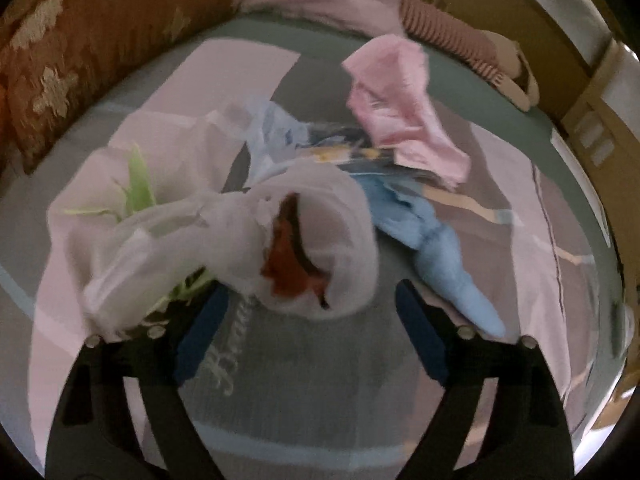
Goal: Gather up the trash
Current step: 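Grasp the white tissue with the right tool while the left tool grasps the white plastic bag, then lift the white plastic bag and tissue above the bed with both tools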
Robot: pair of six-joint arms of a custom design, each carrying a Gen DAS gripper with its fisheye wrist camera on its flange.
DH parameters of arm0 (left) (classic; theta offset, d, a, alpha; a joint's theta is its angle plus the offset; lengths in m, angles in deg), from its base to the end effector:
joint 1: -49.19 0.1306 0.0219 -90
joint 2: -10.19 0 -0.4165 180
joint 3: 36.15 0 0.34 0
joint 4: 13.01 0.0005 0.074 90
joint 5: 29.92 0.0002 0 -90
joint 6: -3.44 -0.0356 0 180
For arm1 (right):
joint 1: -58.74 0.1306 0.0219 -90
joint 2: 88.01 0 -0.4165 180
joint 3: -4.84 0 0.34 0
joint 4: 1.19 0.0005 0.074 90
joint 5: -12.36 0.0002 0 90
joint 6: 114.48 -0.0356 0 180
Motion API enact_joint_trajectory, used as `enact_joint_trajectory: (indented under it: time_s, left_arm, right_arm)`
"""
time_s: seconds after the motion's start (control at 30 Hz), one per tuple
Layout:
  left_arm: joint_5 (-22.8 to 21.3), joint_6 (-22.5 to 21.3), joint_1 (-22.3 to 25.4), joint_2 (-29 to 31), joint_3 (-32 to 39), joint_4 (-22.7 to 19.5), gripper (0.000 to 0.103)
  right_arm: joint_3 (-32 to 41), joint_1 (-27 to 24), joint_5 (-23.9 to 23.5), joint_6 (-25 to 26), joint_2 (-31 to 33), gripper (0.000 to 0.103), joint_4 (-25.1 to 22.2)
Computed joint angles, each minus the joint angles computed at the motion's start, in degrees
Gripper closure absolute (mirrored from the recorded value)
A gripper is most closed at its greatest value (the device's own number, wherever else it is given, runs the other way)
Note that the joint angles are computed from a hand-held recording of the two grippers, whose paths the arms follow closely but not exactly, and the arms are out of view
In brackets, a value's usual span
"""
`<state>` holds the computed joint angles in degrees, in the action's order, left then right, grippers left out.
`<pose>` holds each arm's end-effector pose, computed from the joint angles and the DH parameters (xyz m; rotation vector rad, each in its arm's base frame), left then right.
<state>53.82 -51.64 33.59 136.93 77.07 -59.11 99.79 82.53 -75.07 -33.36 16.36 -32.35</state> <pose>0.6335 -0.1734 0.2904 -0.4764 2.5678 -0.1734 0.4984 0.2174 0.4070 -0.2737 2.2740 0.2471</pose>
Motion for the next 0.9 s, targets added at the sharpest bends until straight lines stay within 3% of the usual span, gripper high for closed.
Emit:
enact_joint_trajectory:
  time_s: [0.17, 0.2, 0.3, 0.43, 0.57, 0.67, 0.8, 0.9]
  left_arm:
    - [0.4, -2.3, 0.7, 1.0, 0.2, 1.3, 0.059]
    - [0.5, -2.5, 0.8, 0.7, -0.3, 1.9, 0.071]
    - [1.8, -4.1, 1.2, -0.9, -2.2, 3.5, 0.079]
    - [1.2, -8.8, 0.4, -7.1, -7.8, 6.4, 0.081]
    - [-0.1, -17.7, -1.6, -15.9, -14.2, 7.9, 0.081]
    - [-3.5, -22.5, -3.5, -23.6, -20.1, 9.7, 0.081]
    - [-7.7, -21.6, -5.8, -32.1, -26.7, 11.9, 0.081]
    - [-8.2, -20.3, -6.8, -35.5, -29.5, 12.9, 0.081]
  right_arm:
    - [0.4, -0.2, -0.7, 0.7, 0.5, 0.076, -0.5]
    - [0.4, -0.1, -0.6, 0.6, 0.5, 0.076, -0.5]
    - [0.6, 0.0, -0.7, 0.1, 0.4, 0.076, -0.5]
    - [0.5, 0.4, -0.6, -0.1, 0.2, 0.076, -0.4]
    - [0.4, 0.9, 0.0, -0.2, 0.0, 0.076, -0.8]
    - [0.1, 1.5, 1.3, -0.3, -0.7, 0.076, -1.3]
    - [-1.1, 3.3, 5.5, -0.2, -2.5, 0.076, -0.9]
    - [-3.1, 5.0, 8.9, 0.0, -4.2, 0.076, 0.1]
